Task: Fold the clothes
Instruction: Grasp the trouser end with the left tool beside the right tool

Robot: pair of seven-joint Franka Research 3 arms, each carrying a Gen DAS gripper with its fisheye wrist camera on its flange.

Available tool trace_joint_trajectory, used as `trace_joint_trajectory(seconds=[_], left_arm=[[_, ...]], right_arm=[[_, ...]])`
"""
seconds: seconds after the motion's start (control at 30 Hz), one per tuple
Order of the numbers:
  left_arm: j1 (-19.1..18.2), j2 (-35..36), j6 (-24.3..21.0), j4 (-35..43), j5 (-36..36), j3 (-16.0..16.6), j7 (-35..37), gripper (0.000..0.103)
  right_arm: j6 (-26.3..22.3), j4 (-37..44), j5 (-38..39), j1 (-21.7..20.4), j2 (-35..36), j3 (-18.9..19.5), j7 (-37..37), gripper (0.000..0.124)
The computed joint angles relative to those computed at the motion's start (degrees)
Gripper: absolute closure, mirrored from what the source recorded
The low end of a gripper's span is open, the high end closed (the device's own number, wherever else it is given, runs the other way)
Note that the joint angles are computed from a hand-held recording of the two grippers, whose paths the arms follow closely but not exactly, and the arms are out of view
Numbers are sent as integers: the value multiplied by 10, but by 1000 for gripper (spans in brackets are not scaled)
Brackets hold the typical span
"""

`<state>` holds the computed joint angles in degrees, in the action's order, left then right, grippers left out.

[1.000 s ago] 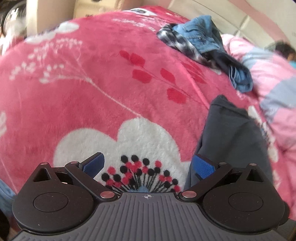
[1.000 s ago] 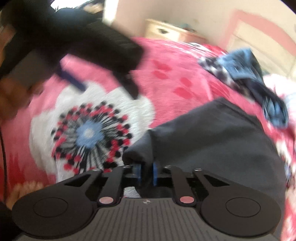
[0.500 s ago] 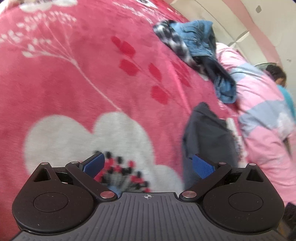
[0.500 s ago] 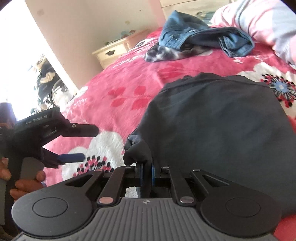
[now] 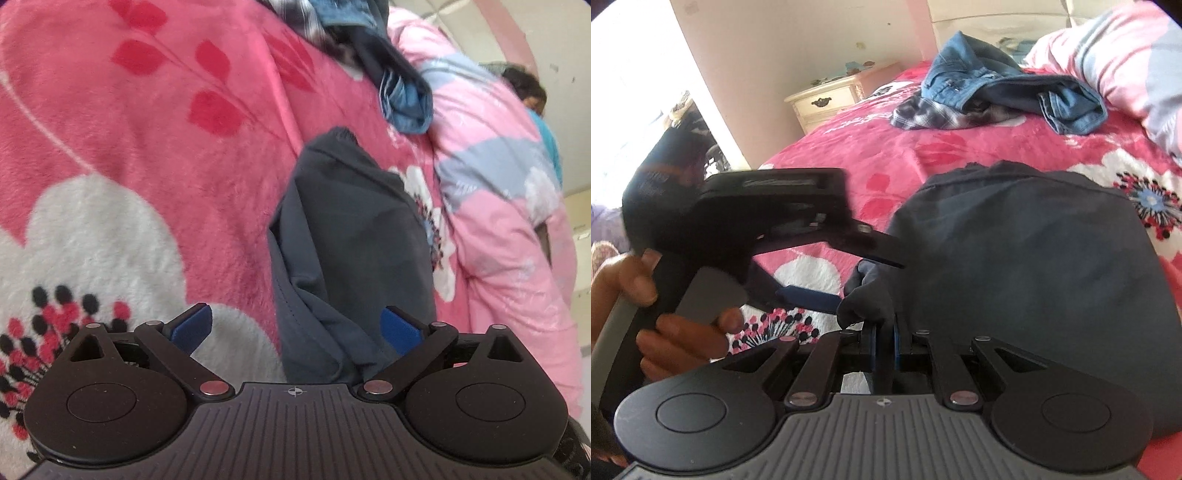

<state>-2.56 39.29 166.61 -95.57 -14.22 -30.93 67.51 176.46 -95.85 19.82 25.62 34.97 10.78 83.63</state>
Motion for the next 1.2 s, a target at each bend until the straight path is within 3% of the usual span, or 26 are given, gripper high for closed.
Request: trace_joint_trajectory(seconds=[0.33,0.53,0.73,0.87,0.93,0.97,1.07,1.2], left_arm=[[-58,43,-125,110,26,44,35,27],[-63,67,-152,152,5,41,63,42],[-60,72,-158,156,-24,36,89,50],[-76,71,-160,161,-10,52,94,66],[-87,69,-166,164,8,64,100,72],[-90,67,-166,163,14,68,101,76],[-94,61,-160,154,27,76,104,83],[-104,51,-146,139,49,87,102,86]], right_arm=[[30,-13,-29,29,-9,-28,-6,114],[51,-25,-39,42,-15,-41,-7,114],[60,-28,-45,39,-15,-35,-18,114],[46,-25,-40,20,-13,-11,-30,104],[43,-34,-34,-2,-20,11,-43,86],[42,-39,-29,-14,-24,25,-51,84],[32,-70,-2,-81,-47,92,-92,79],[-17,-112,83,-190,-85,182,-150,71]])
